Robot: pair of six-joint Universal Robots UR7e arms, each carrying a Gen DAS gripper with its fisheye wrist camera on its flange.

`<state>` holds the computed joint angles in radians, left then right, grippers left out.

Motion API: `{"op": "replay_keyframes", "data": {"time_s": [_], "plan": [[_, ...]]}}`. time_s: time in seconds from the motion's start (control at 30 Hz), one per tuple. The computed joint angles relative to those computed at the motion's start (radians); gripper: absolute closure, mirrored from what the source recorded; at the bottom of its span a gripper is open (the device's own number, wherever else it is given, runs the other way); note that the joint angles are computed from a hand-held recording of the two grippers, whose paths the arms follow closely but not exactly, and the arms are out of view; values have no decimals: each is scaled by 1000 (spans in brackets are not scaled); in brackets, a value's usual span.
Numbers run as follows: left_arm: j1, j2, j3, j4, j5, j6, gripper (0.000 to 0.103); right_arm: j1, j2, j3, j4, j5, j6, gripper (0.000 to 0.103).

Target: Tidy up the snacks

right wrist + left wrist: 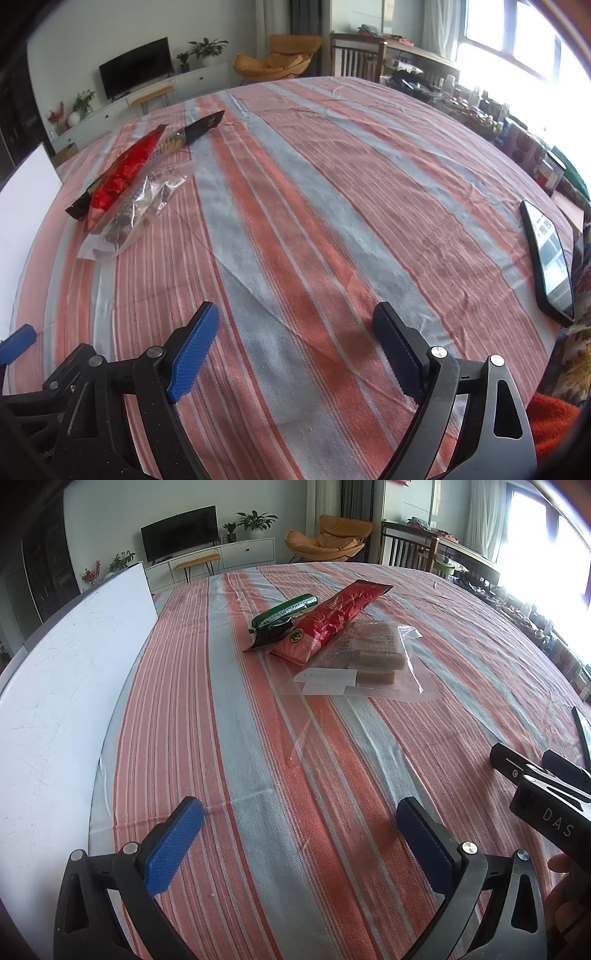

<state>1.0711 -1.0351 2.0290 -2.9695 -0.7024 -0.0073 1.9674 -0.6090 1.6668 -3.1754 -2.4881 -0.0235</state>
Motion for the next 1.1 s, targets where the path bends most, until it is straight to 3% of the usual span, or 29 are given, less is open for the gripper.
{"op": "replay_keyframes", "data": {"time_s": [0.33,0.73,0.83,0.97,1.1], "plan": [[0,-1,-1,1,0,0,0,0,-31,83,-91,62,-100,15],[-3,-9,-10,50,3,-21,0,3,-20,62,-69,40,-68,15],[7,-17,-98,258,-35,-106,0,3,-22,64,-72,43,-72,15],[14,38,-237,265,-62,-67,0,0,-26,72,-85,57,-94,15],[48,149,-462,504,-131,-105,0,-3,-32,82,-95,71,-107,15]]}}
